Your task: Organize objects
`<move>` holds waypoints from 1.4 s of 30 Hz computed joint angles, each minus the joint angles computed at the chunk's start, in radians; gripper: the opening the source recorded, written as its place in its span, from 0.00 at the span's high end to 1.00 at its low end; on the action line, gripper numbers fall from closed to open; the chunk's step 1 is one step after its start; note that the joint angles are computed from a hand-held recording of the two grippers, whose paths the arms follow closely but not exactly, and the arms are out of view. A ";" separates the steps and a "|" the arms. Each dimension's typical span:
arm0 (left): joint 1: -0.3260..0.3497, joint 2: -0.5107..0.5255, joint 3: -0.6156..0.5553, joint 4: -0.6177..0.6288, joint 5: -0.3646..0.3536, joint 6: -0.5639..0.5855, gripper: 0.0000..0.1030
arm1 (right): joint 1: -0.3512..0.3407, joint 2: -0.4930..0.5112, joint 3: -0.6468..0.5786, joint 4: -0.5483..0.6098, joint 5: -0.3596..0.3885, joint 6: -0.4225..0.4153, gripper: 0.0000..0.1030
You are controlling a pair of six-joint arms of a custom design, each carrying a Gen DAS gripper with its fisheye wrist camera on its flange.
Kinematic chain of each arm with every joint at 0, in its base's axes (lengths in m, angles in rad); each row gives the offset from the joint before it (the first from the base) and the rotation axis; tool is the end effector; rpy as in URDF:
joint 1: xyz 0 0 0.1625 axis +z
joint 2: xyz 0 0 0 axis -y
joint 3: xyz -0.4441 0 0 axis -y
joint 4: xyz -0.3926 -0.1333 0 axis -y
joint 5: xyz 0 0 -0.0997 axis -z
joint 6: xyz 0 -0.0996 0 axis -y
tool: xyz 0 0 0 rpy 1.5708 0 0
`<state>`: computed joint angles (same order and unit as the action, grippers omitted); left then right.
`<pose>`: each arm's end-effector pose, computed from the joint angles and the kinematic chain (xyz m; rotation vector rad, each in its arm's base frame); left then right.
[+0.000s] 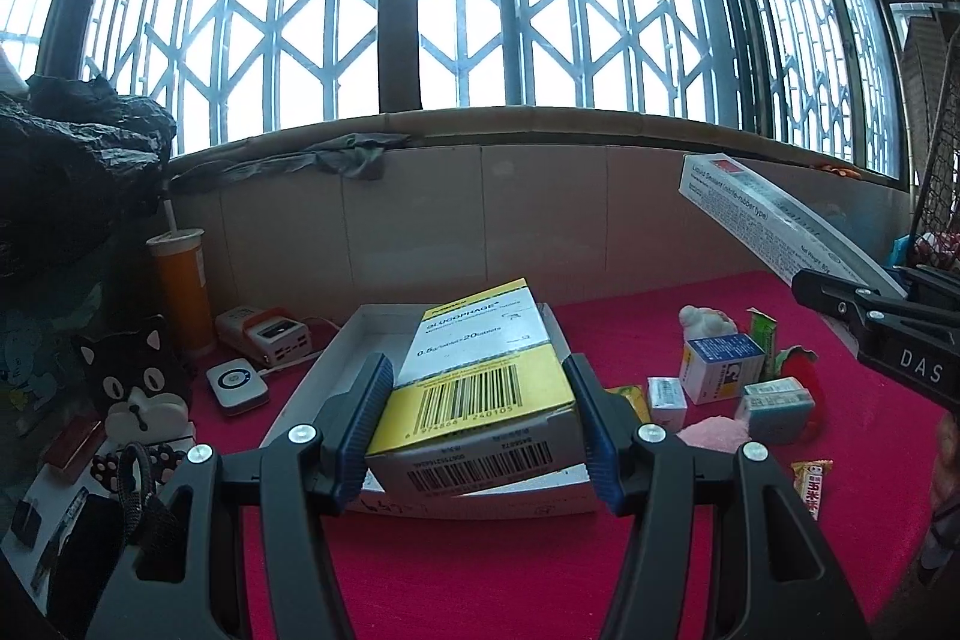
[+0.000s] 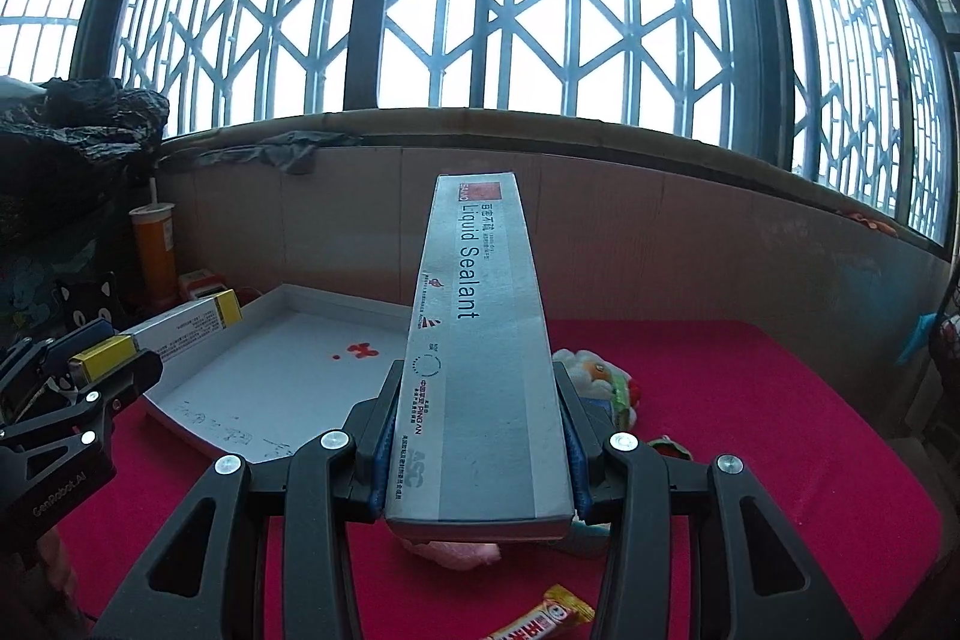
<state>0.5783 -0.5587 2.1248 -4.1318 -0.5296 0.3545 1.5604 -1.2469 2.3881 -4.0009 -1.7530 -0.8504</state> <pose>-0.2778 -0.4432 0.0615 0.7755 1.9895 -1.4178 0.1108 -0.4279 0.2951 0.7236 -1.9733 1.3521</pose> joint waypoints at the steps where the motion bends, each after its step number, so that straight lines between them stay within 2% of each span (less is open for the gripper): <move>1: 0.002 -0.004 -0.002 0.006 0.005 -0.003 0.44 | 0.004 0.002 -0.004 0.009 -0.003 0.003 0.55; 19: 0.066 -0.068 -0.062 0.208 0.025 -0.126 0.44 | 0.060 0.072 -0.111 0.140 -0.062 0.042 0.55; 27: 0.093 -0.078 -0.098 0.260 0.022 -0.130 0.44 | 0.085 0.114 -0.161 0.188 -0.083 0.046 0.55; 32: 0.119 -0.089 -0.116 0.325 0.024 -0.165 0.44 | 0.102 0.122 -0.204 0.307 -0.102 0.107 0.54; 42: 0.176 -0.096 -0.173 0.457 0.015 -0.210 0.44 | 0.118 0.203 -0.288 0.395 -0.159 0.124 0.54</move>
<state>0.7543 -0.6543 1.9517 -3.6749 -0.5146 0.1443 1.6787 -1.0436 2.0999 -3.6060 -1.9124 -0.7263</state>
